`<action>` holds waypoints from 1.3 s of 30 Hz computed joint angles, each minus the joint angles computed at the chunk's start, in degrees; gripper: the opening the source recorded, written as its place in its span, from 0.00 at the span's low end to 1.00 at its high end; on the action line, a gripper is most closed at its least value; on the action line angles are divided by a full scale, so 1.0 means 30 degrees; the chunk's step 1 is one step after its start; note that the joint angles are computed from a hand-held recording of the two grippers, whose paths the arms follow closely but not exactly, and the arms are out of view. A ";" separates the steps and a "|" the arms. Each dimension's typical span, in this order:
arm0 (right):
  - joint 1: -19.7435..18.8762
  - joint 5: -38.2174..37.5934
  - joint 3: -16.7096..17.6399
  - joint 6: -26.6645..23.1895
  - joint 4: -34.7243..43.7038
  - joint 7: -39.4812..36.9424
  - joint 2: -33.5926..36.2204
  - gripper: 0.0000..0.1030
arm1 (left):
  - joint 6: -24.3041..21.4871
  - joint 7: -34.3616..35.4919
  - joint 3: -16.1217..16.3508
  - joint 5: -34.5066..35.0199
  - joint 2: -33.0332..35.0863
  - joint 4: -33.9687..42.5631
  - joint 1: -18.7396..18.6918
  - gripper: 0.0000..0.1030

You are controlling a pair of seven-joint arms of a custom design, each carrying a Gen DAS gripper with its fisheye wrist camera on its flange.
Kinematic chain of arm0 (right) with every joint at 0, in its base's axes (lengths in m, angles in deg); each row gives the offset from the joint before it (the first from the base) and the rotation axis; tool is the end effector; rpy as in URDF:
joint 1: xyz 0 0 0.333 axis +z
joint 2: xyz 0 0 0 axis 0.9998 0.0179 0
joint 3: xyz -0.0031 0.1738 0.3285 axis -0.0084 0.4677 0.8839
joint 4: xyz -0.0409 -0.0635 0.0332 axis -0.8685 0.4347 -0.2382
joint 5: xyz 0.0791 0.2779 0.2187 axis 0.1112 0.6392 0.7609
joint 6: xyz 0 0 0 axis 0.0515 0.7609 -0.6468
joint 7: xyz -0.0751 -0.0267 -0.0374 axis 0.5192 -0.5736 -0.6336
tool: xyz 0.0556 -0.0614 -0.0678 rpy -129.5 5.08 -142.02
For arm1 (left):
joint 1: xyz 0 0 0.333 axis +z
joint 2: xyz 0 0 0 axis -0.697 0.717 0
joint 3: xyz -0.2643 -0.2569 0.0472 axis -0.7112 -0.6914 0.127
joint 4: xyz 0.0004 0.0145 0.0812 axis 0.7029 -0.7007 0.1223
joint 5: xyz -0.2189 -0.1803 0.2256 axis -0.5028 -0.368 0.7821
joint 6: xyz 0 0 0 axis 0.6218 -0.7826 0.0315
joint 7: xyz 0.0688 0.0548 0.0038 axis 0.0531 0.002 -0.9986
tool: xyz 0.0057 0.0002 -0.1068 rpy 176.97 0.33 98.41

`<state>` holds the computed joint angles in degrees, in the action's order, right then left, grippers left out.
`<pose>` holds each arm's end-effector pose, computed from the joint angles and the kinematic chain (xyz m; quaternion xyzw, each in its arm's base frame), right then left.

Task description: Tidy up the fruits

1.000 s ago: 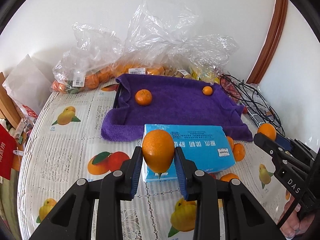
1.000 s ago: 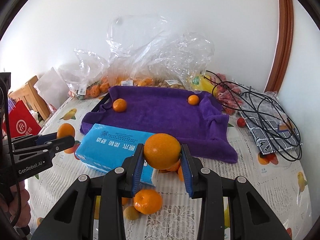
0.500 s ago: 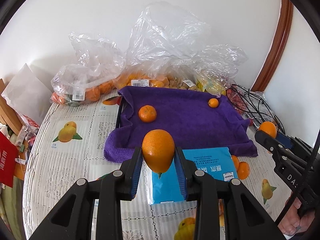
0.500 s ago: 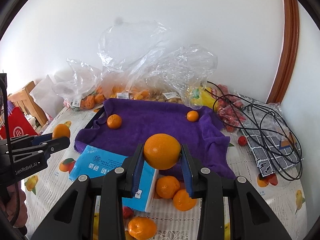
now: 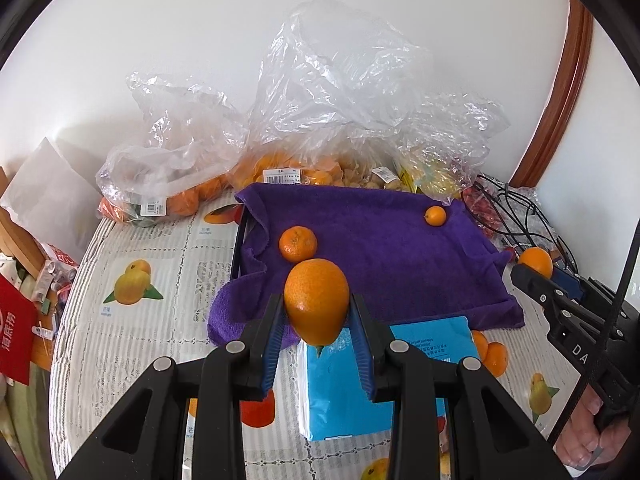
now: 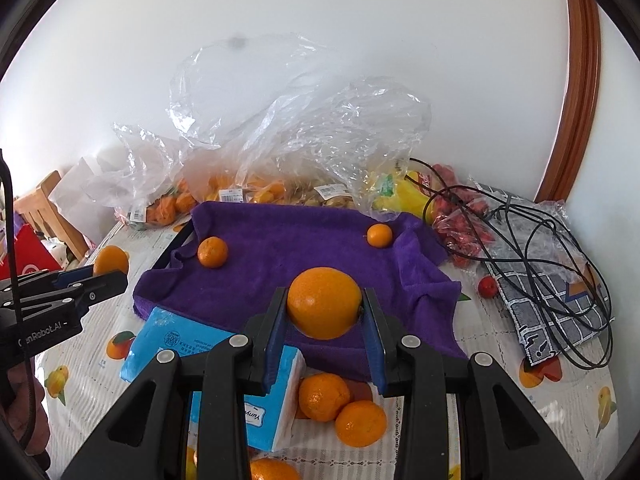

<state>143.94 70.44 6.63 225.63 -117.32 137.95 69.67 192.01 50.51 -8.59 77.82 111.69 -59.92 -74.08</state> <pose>0.5829 0.4165 0.3288 -0.7262 0.5562 -0.2149 0.3423 0.5556 -0.3768 0.3526 -0.7062 0.6085 -0.2648 0.2468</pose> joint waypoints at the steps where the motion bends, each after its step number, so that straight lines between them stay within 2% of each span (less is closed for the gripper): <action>1: -0.0053 0.0000 0.0024 0.0010 0.0055 -0.0011 0.0033 0.35 | 0.0009 0.0037 0.0011 -0.0021 0.0040 0.0068 0.0024 0.30; 13: -0.0518 -0.0176 -0.0002 -0.0401 0.0999 0.0166 0.0875 0.35 | 0.0264 0.0805 0.0260 -0.0808 0.0618 0.0723 0.0173 0.30; 24: -0.2383 -0.1333 0.1684 -0.1642 0.2349 0.1216 0.1839 0.35 | 0.1017 0.2188 0.0943 -0.2383 0.1545 0.1188 0.0072 0.30; 28: -0.2507 -0.1872 0.1585 -0.2068 0.2910 0.1807 0.2267 0.35 | 0.1129 0.2930 0.1166 -0.3154 0.1872 0.1438 0.0018 0.30; 39: -0.4497 -0.3231 0.3735 -0.3007 0.4476 0.2123 0.3098 0.35 | 0.1407 0.4681 0.1896 -0.4943 0.2617 0.2233 -0.0301 0.30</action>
<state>130.44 60.75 17.83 216.61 -103.89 144.32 78.97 196.23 64.55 -2.90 62.99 119.54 -53.23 -74.99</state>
